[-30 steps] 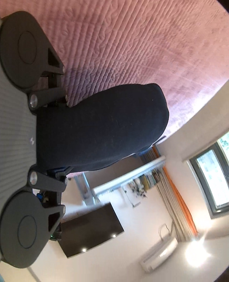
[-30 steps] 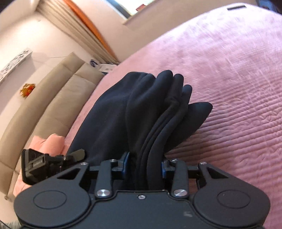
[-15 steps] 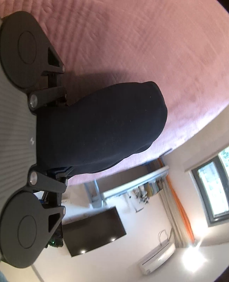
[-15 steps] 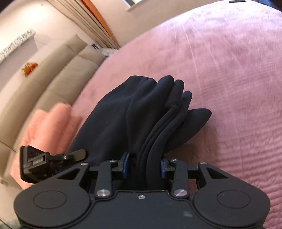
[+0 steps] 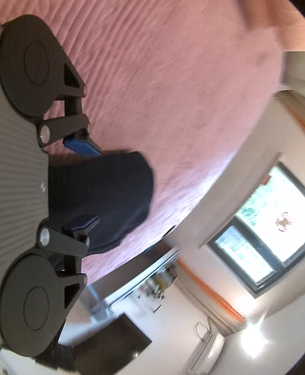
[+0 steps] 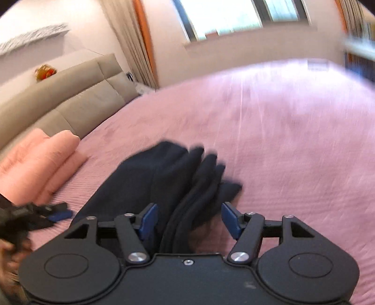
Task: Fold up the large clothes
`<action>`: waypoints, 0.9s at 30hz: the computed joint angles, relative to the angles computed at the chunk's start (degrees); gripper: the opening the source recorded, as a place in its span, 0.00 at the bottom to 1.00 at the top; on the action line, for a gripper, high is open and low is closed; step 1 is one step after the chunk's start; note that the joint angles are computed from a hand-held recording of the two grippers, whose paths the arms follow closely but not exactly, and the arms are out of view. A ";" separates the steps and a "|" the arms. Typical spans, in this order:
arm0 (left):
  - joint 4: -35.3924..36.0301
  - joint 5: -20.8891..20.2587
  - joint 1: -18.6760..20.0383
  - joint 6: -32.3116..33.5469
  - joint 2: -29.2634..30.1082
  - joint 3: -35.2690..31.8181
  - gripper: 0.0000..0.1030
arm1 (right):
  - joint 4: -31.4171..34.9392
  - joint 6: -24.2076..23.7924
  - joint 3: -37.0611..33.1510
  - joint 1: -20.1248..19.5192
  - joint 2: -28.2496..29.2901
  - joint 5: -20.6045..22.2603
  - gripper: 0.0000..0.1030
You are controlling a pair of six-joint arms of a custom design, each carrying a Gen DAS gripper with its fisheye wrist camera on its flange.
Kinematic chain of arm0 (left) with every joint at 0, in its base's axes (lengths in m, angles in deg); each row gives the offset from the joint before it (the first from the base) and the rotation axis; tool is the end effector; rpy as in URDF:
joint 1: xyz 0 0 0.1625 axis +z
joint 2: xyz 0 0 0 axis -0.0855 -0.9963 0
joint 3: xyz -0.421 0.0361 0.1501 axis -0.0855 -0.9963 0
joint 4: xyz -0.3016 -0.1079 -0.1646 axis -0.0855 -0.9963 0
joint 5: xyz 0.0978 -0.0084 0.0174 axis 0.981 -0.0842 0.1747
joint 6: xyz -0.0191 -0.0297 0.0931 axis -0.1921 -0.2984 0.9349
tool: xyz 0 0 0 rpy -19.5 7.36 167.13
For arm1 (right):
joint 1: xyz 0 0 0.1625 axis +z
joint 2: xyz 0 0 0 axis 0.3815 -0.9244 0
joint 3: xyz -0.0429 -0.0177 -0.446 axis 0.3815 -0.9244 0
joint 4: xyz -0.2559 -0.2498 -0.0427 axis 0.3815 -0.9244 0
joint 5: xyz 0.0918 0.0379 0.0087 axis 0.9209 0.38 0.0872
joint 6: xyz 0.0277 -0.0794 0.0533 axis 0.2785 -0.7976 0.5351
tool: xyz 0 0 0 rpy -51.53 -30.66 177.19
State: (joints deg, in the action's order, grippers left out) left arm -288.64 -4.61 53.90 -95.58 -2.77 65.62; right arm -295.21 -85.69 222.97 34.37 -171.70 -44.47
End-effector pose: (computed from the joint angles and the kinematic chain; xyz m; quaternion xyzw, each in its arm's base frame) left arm -0.2351 -0.5094 -0.0217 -0.1859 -0.9273 0.3225 0.0398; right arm -0.0490 -0.3591 0.3603 0.0976 -0.8613 0.4537 0.2071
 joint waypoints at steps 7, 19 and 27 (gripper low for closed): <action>8.97 -10.38 -1.54 0.92 2.39 -4.62 0.24 | -6.54 0.42 -8.44 14.96 15.95 -10.09 0.19; 4.66 -9.97 -5.67 6.50 1.68 7.47 0.14 | -15.95 -1.79 -3.46 9.40 16.39 -19.61 0.06; 6.30 -5.58 -7.95 -1.20 1.16 7.66 0.12 | -28.56 -4.08 6.47 20.22 23.56 -30.95 0.05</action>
State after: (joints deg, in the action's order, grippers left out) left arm -282.34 -10.19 45.95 -96.78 -1.61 73.28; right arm -323.77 -89.77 229.44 54.59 -148.15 -75.42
